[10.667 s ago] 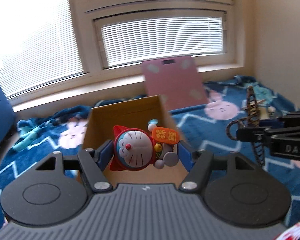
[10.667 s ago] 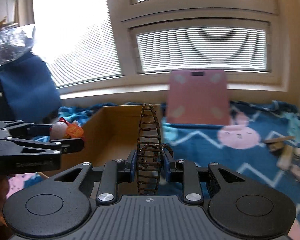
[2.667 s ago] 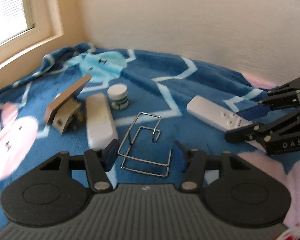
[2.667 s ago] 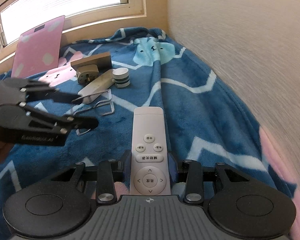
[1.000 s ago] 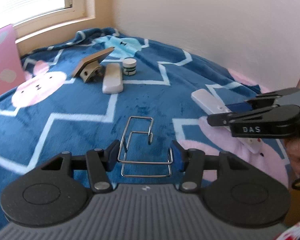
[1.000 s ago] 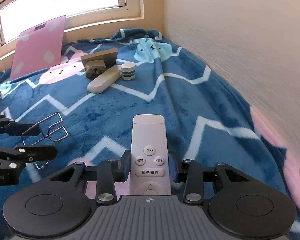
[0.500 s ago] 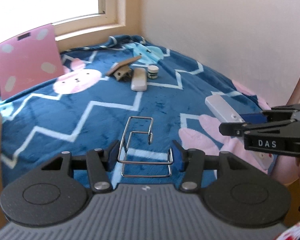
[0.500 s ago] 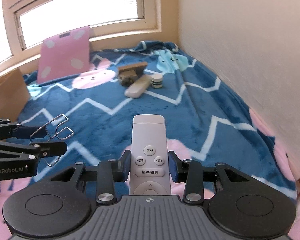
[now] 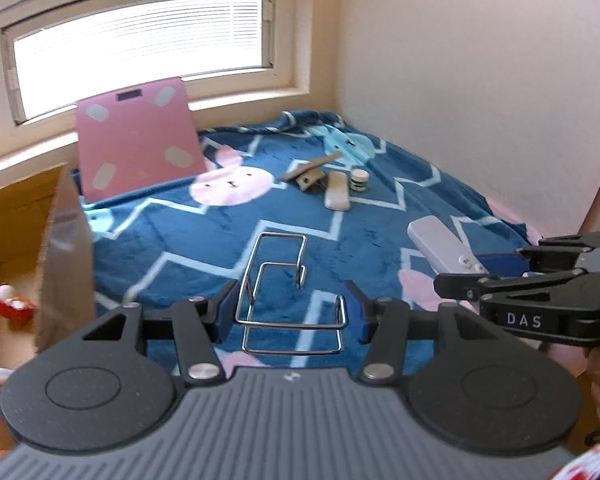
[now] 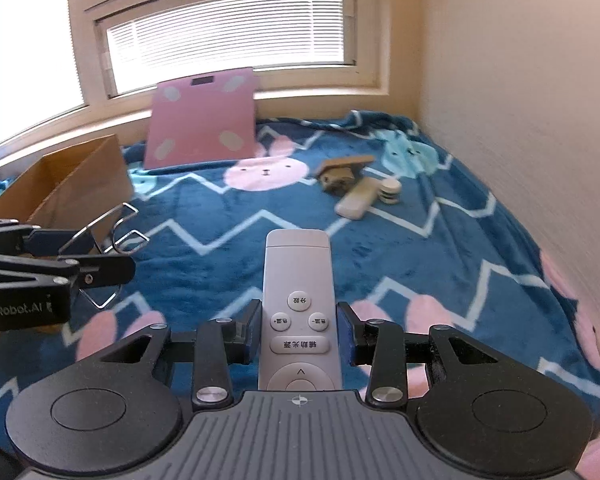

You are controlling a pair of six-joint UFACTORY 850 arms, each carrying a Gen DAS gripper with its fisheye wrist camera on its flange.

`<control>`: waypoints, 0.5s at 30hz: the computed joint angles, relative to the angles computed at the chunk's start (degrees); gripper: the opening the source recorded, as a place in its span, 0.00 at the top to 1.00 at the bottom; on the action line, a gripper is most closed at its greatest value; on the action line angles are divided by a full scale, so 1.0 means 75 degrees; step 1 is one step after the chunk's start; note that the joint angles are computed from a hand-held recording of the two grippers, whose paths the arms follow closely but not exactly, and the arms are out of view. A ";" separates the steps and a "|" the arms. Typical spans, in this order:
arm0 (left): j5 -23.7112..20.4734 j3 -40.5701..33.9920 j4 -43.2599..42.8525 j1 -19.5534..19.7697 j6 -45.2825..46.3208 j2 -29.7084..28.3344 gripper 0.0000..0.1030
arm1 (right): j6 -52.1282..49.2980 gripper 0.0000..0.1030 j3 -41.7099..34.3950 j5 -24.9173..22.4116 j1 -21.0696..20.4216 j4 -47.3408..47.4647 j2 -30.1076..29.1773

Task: Organize rigid objects
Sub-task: 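Lift both items and carry them toward the cardboard box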

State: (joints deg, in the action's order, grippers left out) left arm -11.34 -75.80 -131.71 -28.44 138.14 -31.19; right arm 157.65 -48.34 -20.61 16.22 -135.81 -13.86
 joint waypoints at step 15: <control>-0.0072 0.0610 -0.1072 0.0589 0.0998 0.0647 0.52 | -0.0212 0.66 -0.0547 0.0178 0.0494 -0.0079 -0.0272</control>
